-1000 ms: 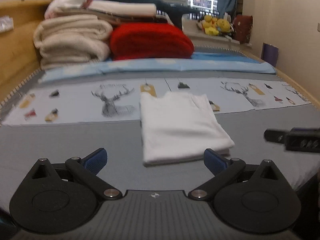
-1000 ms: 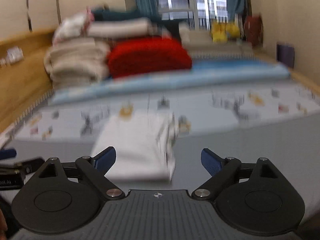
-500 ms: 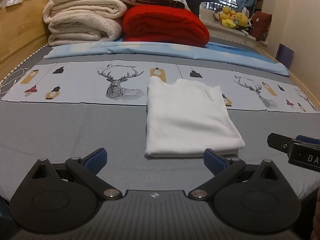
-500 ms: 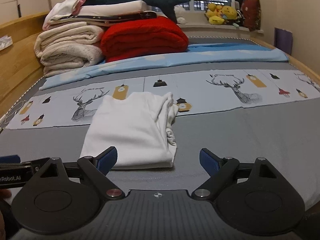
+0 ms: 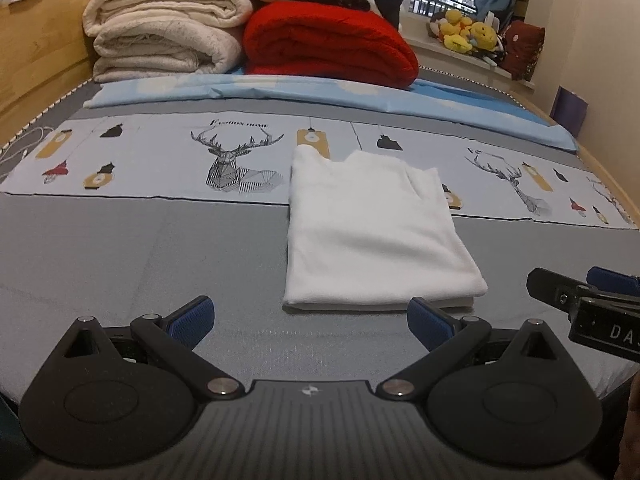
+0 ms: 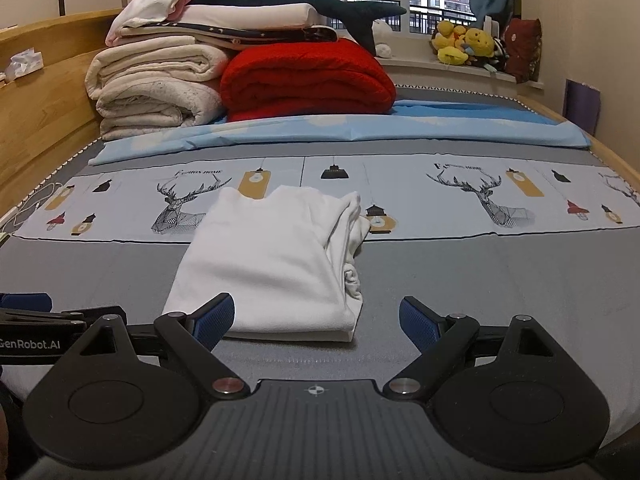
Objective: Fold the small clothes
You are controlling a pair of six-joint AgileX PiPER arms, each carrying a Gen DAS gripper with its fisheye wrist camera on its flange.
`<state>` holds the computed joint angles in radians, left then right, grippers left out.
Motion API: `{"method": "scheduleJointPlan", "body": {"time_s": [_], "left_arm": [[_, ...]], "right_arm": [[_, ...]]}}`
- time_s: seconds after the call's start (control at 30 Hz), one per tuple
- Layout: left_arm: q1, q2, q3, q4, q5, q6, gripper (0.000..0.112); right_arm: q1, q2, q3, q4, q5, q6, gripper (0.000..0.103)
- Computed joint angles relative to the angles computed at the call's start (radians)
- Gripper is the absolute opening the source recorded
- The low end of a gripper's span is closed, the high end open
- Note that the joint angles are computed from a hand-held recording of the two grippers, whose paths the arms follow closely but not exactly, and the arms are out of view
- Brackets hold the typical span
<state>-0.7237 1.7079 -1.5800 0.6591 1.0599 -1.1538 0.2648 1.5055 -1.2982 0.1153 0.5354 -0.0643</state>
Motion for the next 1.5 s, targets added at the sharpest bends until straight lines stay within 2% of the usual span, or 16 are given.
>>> {"method": "scheduleJointPlan", "body": {"time_s": [1.5], "left_arm": [[0.007,0.000,0.003,-0.034,-0.047,0.046,0.103]], "right_arm": [[0.018,0.003,-0.008,0.002,0.011,-0.011,0.091]]}}
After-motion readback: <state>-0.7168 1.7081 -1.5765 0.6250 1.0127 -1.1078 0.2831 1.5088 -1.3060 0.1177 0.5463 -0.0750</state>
